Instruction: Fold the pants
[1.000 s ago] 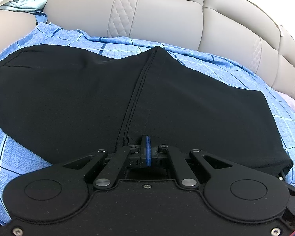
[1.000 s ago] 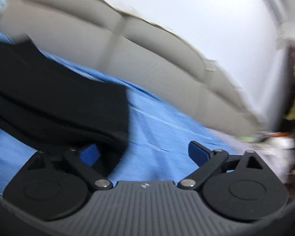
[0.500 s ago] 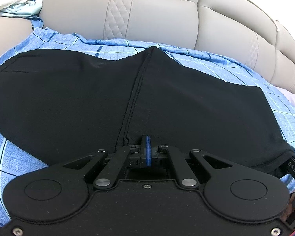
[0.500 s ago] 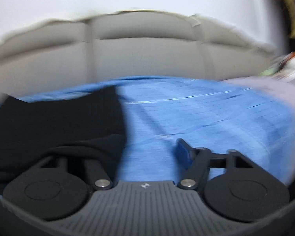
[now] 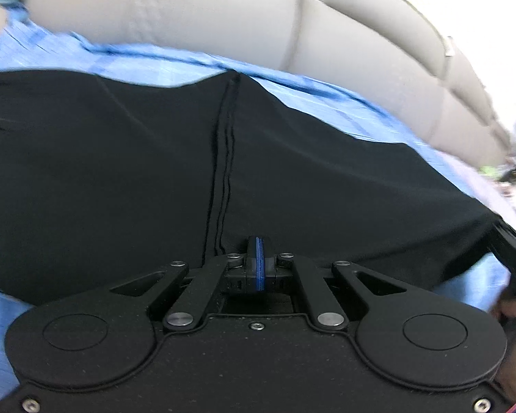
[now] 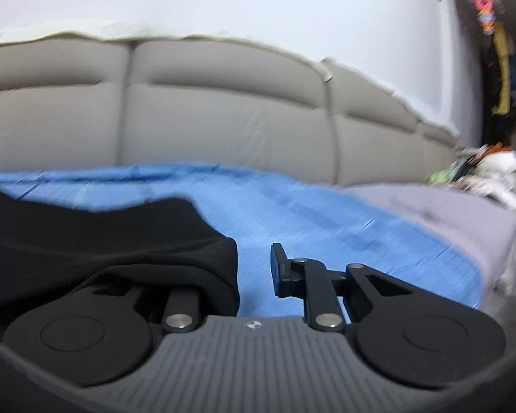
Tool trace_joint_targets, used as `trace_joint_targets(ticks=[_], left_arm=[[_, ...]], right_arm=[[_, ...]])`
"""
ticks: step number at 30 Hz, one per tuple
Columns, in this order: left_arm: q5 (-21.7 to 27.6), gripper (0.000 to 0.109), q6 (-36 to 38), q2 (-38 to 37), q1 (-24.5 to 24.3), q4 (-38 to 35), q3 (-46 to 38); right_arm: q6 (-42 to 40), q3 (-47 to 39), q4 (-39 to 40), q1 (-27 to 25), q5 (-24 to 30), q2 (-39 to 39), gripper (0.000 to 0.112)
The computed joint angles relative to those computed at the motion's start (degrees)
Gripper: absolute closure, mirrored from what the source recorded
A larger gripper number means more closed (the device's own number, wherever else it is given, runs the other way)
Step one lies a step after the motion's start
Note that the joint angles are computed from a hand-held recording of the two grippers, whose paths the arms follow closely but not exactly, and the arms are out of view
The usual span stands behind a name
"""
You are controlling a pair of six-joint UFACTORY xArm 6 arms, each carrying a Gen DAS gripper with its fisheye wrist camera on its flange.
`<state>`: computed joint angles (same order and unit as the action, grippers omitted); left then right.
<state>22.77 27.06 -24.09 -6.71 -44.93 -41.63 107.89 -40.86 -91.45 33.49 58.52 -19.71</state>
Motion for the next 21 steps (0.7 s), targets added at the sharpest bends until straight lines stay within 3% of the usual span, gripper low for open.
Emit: trace_joint_targets(ticks=[3,5,8,11,13,16,19,21], left_arm=[[2.88,0.105,3.28,-0.27,-2.31,-6.26,-0.04],[4.61,0.105,4.05,-1.12,-2.8,-7.02,0.42],[9.73,0.104,5.91,-3.06,-0.1,-7.8,0.78],[12.76,0.103,6.65,-7.13,4.29,-6.29,2.84],[11.18,0.1,5.38,-11.78,6.6,-2.64,5.45],[11.69,0.099,6.84,-18.42,13.88,-2.9,7.52],[11.01,0.099,6.12,-23.31,22.11,1.75,8.57],[12.92,0.099,6.32,-24.6,28.1,3.07,8.12]], right_arm=[[-2.33,-0.26,3.27,-2.81,0.79,-2.4,0.085],[-2.51,0.07,5.35,-5.63,-3.66,-4.88,0.102],[-5.35,-1.01,4.52,-4.96,-5.21,-5.5,0.107],[-4.51,-5.05,2.1,-5.0,-11.36,-3.89,0.107],[-3.37,-10.49,0.3,-4.31,-15.99,0.04,0.107],[-4.42,-20.48,-2.83,-1.05,-24.08,8.51,0.108],[-9.02,-32.44,-5.14,3.61,-34.87,20.24,0.108],[-15.2,-40.42,-1.76,6.46,-42.91,29.2,0.108]])
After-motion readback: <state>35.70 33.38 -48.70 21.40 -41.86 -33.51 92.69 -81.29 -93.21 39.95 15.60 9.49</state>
